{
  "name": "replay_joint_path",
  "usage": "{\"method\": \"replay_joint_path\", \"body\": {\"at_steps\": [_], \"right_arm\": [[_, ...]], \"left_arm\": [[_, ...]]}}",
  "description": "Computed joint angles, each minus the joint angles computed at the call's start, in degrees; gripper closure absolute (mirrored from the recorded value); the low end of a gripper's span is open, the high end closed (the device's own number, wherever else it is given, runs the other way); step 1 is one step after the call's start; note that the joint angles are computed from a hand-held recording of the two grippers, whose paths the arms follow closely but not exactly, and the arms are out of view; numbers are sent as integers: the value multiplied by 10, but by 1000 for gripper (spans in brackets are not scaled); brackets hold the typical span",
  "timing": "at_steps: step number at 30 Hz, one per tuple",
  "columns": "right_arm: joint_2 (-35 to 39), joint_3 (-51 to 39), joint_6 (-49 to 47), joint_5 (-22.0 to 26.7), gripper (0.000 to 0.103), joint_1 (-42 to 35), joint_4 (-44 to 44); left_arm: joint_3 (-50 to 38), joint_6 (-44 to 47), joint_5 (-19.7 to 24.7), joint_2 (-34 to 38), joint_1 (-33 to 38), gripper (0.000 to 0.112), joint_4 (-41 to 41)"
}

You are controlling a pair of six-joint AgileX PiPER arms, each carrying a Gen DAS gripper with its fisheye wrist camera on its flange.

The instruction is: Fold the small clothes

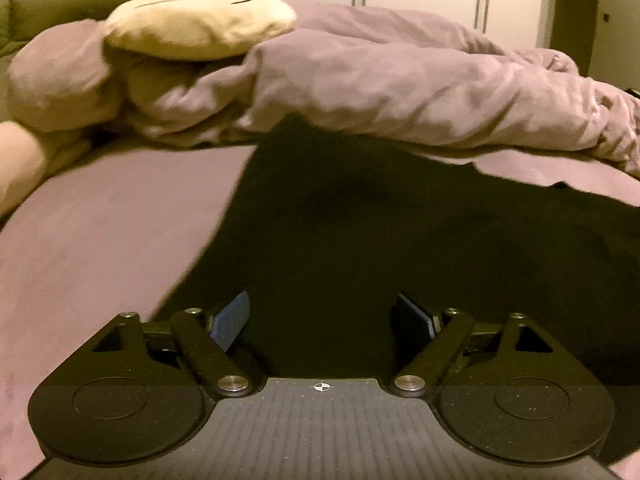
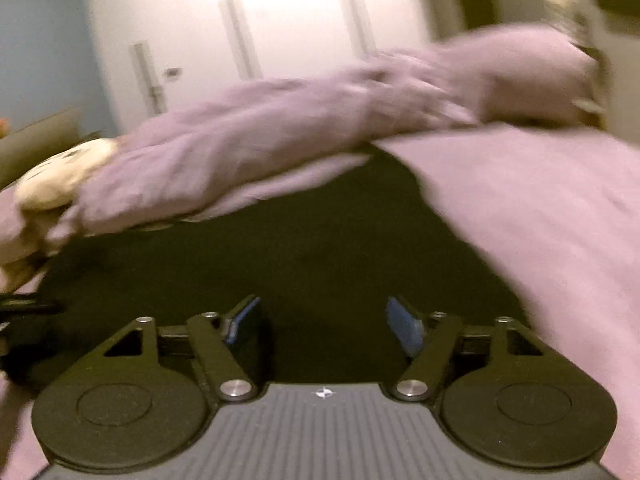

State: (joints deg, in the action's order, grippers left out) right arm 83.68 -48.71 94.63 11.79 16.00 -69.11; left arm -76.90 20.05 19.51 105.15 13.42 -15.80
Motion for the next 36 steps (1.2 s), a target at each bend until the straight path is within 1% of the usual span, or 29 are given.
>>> {"method": "replay_joint_path", "body": {"at_steps": [1,2,3,4,5,6,7,8,10,12,13,15,16,17,18,19,21,22,24,25,26,27,28,29,30,31,33,35,36], "right_arm": [[-20,28,-31,-42,78,-41,42],[-32,44,-75,-69,78,-73,99],[-31,46,-131,-73,78,-98,157],[-24,38,-188,-55,82,-111,211],[-19,29,-245,-34,84,-119,268],[-21,26,-283,-32,84,-125,325],[-32,20,-307,-14,81,-119,359],[-51,10,-340,12,77,-102,370],[-90,13,-336,42,49,-62,324],[-106,27,-274,44,42,-23,255],[-109,34,-266,45,41,-15,251],[-93,46,-246,61,41,-6,266],[-93,54,-204,60,40,0,239],[-105,64,-164,61,38,10,203],[-106,61,-145,70,31,21,190],[-110,59,-137,74,28,30,200],[-116,58,-142,60,27,38,225],[-113,49,-136,76,28,55,224],[-109,36,-93,97,30,89,179],[-98,24,-72,97,34,105,155],[-77,3,-73,89,36,109,148],[-56,-18,-76,85,43,117,142],[-28,-42,-76,78,53,122,132],[-2,-67,-75,79,58,133,123],[19,-89,-78,81,68,141,120],[48,-117,-80,76,72,146,118],[94,-170,-97,80,75,156,139],[140,-225,-107,94,76,169,137],[158,-247,-112,100,76,175,133]], "left_arm": [[3,-16,-7,0,2,25,20],[-4,-54,-1,7,5,23,63],[-23,-99,21,19,7,23,103],[-37,-137,43,26,11,23,121],[-45,-160,61,24,19,23,115],[-50,-161,81,17,29,23,87],[-48,-149,92,7,39,24,67],[-32,-150,86,-9,45,24,70],[17,-119,67,-49,64,24,44],[59,-35,85,-81,99,23,-59],[78,0,101,-92,117,23,-108],[103,77,158,-100,160,23,-213],[104,103,191,-91,180,23,-253],[115,138,203,-88,192,21,-294],[122,171,196,-85,197,20,-326],[125,195,192,-81,199,19,-352],[119,200,187,-65,200,18,-391],[114,195,187,-56,202,18,-408],[109,189,179,-43,201,18,-449],[104,186,176,-37,199,19,-460],[97,186,175,-30,196,24,-467],[88,166,172,-25,191,27,-452],[79,152,170,-20,188,31,-442],[75,155,173,-16,189,34,-445],[71,159,178,-11,193,36,-452],[67,162,182,-4,197,38,-459],[68,189,197,8,211,35,-503],[52,188,208,23,212,27,-510],[42,184,209,28,209,26,-506]]}}
